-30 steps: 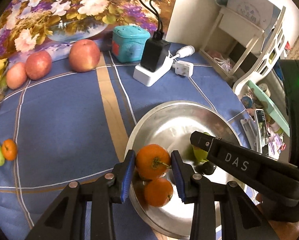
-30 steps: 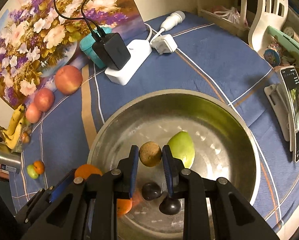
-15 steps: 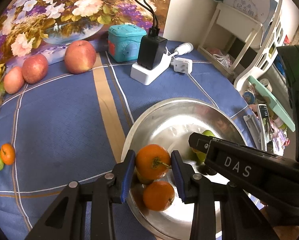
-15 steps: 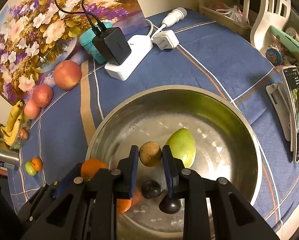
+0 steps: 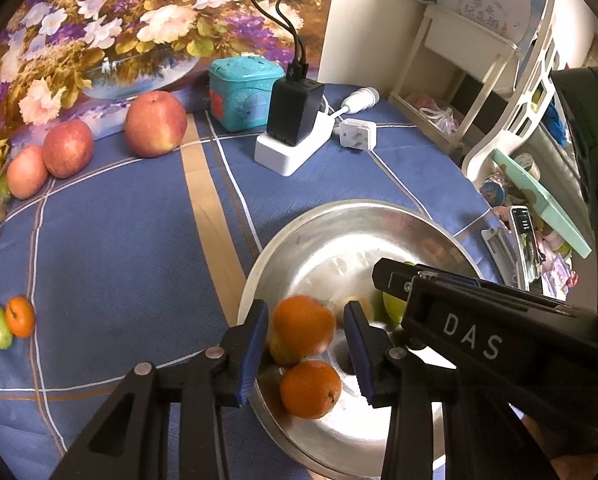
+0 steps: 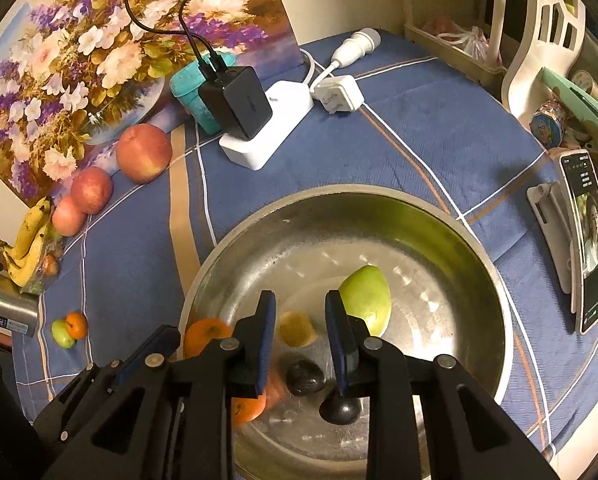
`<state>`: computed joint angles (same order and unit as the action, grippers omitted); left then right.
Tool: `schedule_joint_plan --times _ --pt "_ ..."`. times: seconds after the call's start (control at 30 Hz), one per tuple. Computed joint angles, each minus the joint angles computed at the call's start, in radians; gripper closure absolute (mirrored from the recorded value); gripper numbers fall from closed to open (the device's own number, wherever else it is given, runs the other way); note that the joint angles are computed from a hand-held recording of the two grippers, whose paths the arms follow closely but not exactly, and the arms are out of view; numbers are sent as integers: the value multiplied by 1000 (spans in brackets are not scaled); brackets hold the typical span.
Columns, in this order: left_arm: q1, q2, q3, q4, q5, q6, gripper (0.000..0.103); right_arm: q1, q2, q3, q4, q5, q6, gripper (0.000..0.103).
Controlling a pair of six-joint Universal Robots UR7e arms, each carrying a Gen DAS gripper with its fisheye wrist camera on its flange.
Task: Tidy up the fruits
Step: 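Open the left tool to drop the mandarin into the plate while the right tool releases the brown fruit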
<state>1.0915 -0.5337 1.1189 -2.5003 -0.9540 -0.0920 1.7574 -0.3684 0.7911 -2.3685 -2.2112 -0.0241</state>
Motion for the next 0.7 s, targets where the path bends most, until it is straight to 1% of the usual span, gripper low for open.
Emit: schedule_joint_plan --times 0.17,0.37,0.7 --pt "-1 -9 5 5 7 -11 60 3 -3 3 -10 -1 -11 76" --pt "7 -20 5 42 41 -63 60 2 -3 3 -3 -2 -10 77" --pt "30 -71 34 83 98 -216 60 6 0 10 4 -7 -19 77"
